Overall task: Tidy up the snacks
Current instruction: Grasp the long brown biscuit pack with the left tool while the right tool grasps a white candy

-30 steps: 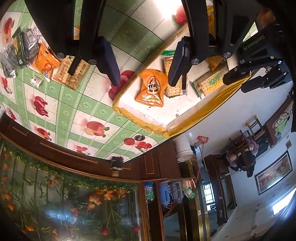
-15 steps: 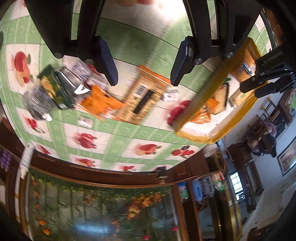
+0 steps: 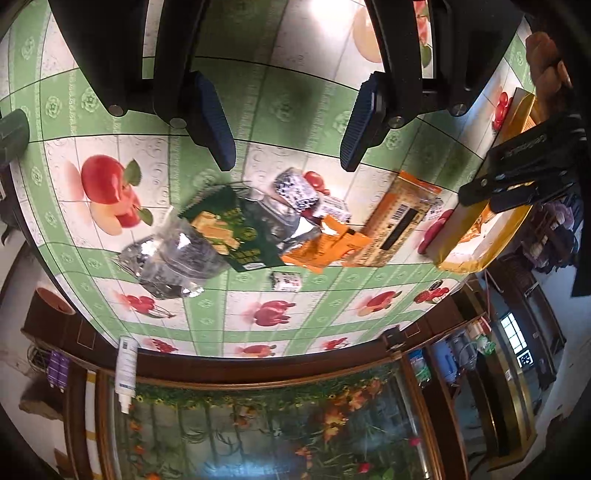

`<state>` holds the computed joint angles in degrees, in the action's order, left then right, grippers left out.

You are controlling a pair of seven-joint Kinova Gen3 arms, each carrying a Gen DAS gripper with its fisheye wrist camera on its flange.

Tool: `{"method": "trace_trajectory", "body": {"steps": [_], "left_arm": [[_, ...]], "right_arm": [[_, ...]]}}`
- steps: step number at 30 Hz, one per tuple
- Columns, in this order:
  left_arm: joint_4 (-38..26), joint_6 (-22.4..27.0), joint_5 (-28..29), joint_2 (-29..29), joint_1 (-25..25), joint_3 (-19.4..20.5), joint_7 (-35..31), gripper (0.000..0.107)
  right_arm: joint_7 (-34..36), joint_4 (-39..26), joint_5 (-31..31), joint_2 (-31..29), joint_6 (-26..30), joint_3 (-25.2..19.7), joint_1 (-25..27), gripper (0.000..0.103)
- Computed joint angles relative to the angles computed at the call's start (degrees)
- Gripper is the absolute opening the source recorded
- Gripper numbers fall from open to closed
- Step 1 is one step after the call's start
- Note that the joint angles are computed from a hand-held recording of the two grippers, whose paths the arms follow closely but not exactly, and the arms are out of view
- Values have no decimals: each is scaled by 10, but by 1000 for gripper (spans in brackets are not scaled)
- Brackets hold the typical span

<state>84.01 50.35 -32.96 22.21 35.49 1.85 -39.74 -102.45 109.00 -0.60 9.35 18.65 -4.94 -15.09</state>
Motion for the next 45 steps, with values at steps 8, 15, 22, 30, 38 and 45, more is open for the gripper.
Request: {"method": "trace_trajectory", "body": {"steps": [8,15,22,30,38,45], "left_arm": [[-84,22,39,65,-10,-10,-62,54],[-104,2,68,84,-18,-25,-93,55],[-112,-28,118,90,-28,-35,-146,56],[-111,-30,80,113,6,-59,-153,85],[-81,-40,114,84,-3,-55,-153,52],[18,-92,69,-1,26,-56,-81,52]], "right_arm": [[144,-18,-130,31,8,-71,94,61],[200,-70,-164,80,36,-63,79,60],[170,-103,-114,107,53,-26,34,35],[153,-98,-91,103,49,-26,31,34],[178,-87,-123,98,42,-56,65,19],[195,-47,-150,62,24,-63,70,20]]}}
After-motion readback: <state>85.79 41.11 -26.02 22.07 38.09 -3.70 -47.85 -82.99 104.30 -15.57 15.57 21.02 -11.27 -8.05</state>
